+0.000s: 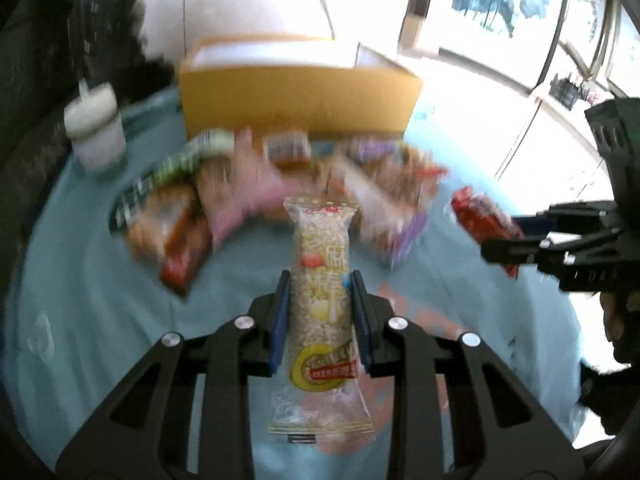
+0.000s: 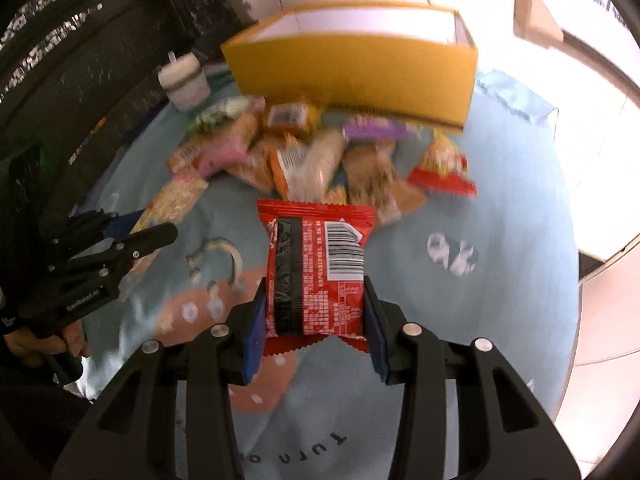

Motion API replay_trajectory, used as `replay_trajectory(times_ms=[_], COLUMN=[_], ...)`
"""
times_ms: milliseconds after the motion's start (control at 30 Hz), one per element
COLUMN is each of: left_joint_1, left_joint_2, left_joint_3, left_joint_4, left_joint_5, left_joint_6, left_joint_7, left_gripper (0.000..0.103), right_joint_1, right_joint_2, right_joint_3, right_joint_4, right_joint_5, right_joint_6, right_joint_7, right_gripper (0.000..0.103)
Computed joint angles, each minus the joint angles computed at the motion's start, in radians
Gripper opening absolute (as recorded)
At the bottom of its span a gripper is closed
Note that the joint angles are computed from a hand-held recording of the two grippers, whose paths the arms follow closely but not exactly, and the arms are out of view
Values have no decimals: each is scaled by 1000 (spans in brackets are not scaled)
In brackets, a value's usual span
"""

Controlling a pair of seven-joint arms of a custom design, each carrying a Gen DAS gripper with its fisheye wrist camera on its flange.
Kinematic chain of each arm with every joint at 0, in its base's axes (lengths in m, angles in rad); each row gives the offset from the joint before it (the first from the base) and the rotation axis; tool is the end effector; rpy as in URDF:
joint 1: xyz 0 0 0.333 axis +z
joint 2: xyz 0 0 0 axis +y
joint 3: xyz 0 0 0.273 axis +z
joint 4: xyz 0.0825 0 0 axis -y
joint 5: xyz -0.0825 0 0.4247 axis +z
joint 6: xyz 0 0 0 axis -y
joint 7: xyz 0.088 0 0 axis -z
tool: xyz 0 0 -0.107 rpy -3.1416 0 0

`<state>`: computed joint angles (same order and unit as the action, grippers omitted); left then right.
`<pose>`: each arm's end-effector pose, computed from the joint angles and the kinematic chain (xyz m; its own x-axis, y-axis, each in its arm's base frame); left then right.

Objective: Organize snacks
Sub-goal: 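Carry both snacks over the yellow box and open both tools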

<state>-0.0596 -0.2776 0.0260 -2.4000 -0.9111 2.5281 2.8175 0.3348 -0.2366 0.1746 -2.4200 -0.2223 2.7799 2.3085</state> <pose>0.5304 -0.0097 0.3988 -0.6094 -0.7863 0.1015 -0.6192 0.3920 -0.6804 0.4698 0.2738 0.3987 0.0224 -0.9806 -0.1949 -0.8365 0.0884 -0.5408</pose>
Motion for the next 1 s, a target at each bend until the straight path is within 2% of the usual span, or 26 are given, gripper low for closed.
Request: replay_trajectory(times_ms=[100,300,567,733,833,867,900,933,967,1000], left_joint_1=[-6,-19,-1,25,24,13,11,1,-8,-23], left_joint_2=[19,74,228,380,486,537,571,613,642,685], left_joint_3=[-4,-31,-86,-143,-170,-170,-174,-169,-162,-147], left_joint_4=[87,279,583,794,916,971,1009,1056,1082,1134], left_joint_5=[-15,-40,-7,117,252,323,360,414,465,534], left_joint_6=[-24,-18,-14,4,40,57,60,66,86,70], left_joint_7=[-38,-84,-210,-336,-450,-513,-549,-605,-650,-704], left_gripper=[28,28,28,28,29,39,86,101,101,101], right_joint_1=[-24,-91,-140,-123,-105,-101,-95,-84,-74,-67], right_joint_2=[-14,-34,41,174,256,286,322,371,403,430], right_joint_3=[8,17,-5,-47,-80,-92,-102,-115,-128,-139], right_joint_4=[44,181,449,647,739,767,808,869,906,938], right_joint_5=[-48,-170,-274,-262,-219,-182,-169,-185,-193,-187], right_joint_6=[0,8,-53,-117,-137,-146,-169,-220,-248,-267], right_joint_7=[20,52,29,-26,-68,-97,-108,-91,-77,-79], right_gripper=[43,43,43,43,44,44,46,59,67,67])
